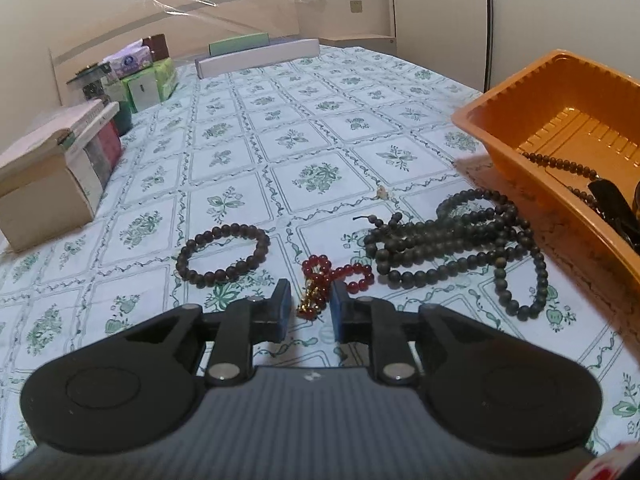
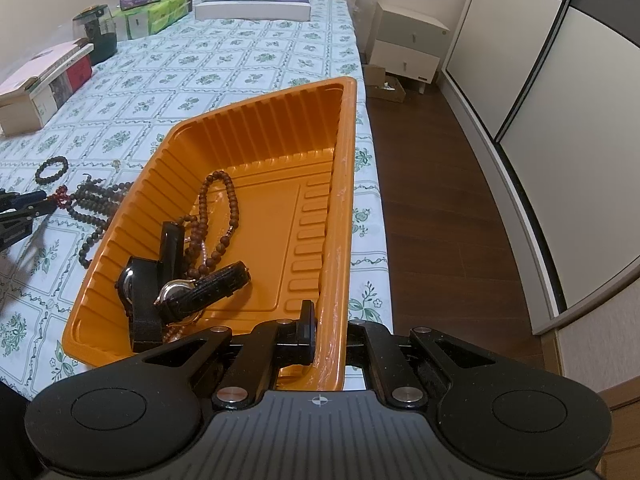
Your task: Organize jewelry
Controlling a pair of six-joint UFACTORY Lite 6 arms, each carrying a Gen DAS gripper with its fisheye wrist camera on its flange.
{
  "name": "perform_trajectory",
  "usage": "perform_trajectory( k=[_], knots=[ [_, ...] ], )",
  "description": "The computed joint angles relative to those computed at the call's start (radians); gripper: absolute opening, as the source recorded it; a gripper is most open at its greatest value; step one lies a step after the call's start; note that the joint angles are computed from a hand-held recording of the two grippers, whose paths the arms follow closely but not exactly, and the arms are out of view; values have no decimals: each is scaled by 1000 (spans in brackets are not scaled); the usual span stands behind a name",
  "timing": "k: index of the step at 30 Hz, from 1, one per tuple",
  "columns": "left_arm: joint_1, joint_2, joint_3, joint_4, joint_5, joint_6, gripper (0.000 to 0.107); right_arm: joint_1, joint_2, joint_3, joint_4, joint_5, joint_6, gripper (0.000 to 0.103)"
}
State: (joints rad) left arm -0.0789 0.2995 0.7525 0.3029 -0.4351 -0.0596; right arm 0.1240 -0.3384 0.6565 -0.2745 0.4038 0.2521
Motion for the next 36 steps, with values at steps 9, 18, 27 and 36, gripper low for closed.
perform_trajectory(
  k=[9, 18, 27, 36],
  knots=[
    [48, -83, -42, 167, 31, -155, 5, -4, 2, 0, 3, -2, -5, 4],
    [99, -270, -98, 357, 61, -324, 5, -7, 0, -4, 2, -6, -6, 4],
    [86, -399, -80, 577, 96, -563, 5, -7, 1, -2, 2, -5, -7, 4],
    [-45, -434, -51, 707, 106, -761, 5, -8, 1, -4, 3, -7, -8, 4]
  ],
)
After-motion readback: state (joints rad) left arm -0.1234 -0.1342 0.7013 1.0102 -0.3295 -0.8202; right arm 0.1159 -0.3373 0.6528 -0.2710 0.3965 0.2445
